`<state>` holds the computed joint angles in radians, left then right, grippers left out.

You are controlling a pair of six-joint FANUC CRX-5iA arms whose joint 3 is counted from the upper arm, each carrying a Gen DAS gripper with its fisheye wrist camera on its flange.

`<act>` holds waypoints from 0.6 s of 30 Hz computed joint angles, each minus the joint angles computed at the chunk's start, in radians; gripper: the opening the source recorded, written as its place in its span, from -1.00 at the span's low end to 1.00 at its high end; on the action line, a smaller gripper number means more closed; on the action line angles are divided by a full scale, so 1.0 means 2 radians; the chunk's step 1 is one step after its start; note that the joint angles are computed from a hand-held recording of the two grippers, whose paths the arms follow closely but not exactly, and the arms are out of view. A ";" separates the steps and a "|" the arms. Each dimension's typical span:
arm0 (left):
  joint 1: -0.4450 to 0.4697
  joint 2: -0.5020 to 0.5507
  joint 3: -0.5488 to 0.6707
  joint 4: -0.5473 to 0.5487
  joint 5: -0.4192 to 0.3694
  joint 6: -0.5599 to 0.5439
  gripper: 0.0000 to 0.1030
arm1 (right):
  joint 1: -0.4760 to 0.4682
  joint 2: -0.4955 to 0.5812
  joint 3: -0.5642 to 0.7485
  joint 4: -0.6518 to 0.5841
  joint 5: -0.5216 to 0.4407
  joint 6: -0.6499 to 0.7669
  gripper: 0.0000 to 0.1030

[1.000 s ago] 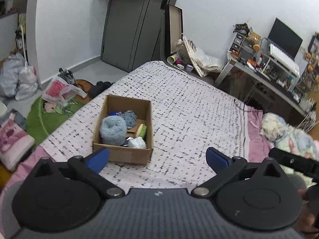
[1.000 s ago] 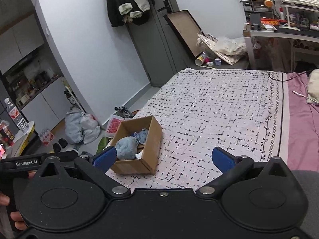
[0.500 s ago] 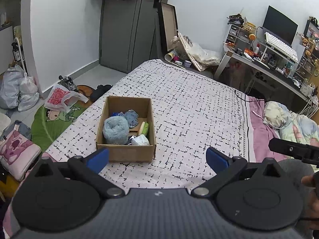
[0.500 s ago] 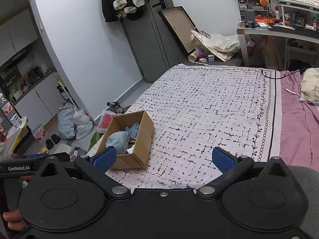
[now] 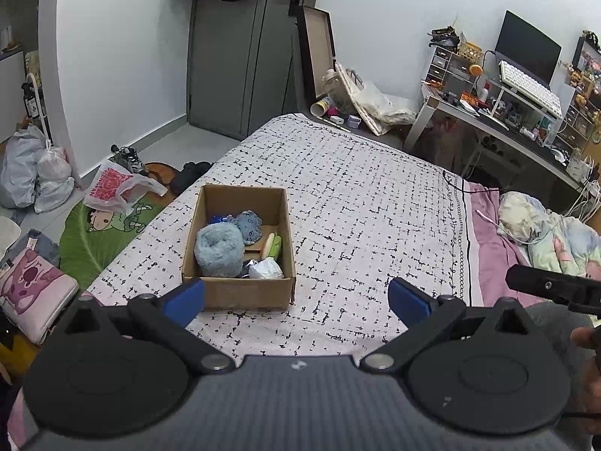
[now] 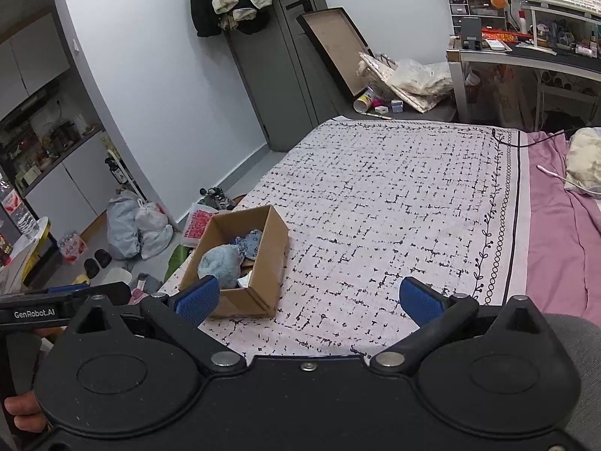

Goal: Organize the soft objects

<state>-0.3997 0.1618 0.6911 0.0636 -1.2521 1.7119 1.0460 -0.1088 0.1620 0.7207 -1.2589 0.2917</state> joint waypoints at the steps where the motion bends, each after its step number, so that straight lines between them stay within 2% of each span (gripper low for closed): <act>1: 0.000 0.001 0.001 -0.001 -0.001 -0.001 0.99 | 0.000 0.000 0.000 -0.001 0.000 0.001 1.00; 9: -0.002 0.011 0.015 -0.006 -0.018 -0.001 0.99 | -0.002 0.004 0.005 -0.005 -0.001 0.006 1.00; 18: 0.000 0.012 0.012 -0.003 -0.018 -0.007 0.99 | -0.006 0.008 0.008 -0.012 0.000 0.013 1.00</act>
<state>-0.4002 0.1858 0.7153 0.0581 -1.2889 1.6987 1.0342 -0.0929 0.1782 0.6962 -1.2585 0.3169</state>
